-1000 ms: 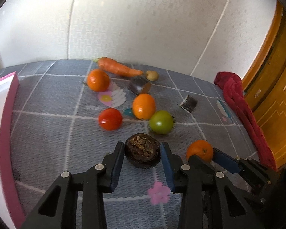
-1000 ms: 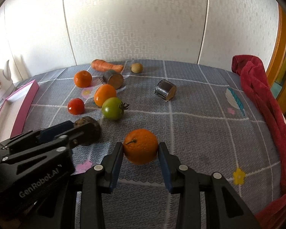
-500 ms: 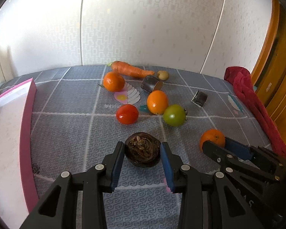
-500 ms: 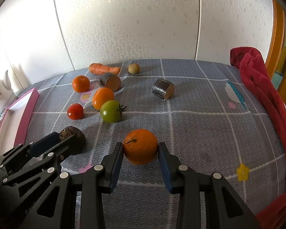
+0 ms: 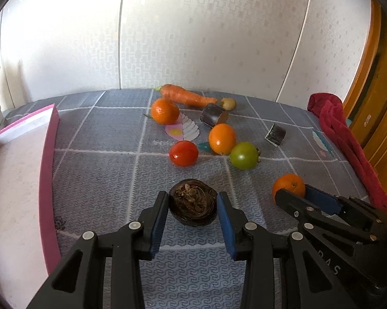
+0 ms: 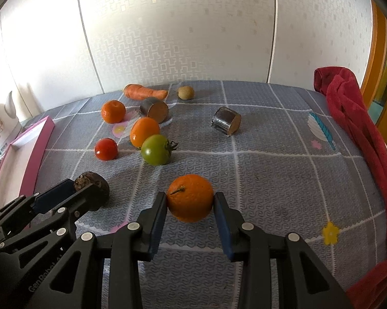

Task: Organize fruits
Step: 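Carry the orange in the right tool while the left tool carries the brown fruit to the pink tray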

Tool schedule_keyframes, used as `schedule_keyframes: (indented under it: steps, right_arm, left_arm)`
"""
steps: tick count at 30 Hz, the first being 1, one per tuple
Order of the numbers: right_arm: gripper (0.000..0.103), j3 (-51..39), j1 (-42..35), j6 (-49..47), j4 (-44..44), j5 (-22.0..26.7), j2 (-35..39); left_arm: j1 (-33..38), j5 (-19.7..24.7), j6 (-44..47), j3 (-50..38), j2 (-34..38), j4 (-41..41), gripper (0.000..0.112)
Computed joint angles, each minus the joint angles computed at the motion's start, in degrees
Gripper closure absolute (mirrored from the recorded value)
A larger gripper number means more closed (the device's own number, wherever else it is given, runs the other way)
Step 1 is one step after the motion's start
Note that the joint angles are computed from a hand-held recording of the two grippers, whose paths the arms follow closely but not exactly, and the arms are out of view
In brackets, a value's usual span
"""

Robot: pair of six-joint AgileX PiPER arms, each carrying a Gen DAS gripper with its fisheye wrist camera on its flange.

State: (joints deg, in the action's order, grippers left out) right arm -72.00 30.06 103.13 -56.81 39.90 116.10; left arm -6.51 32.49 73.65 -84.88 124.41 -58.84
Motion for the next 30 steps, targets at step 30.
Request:
schedule_keyframes:
  steps: [30]
  right_arm:
    - [0.066,-2.27,2.81,3.10,-5.43,0.29,-0.61]
  left_arm:
    - [3.99,0.50,6.59,2.67,-4.51,-8.88,0.074]
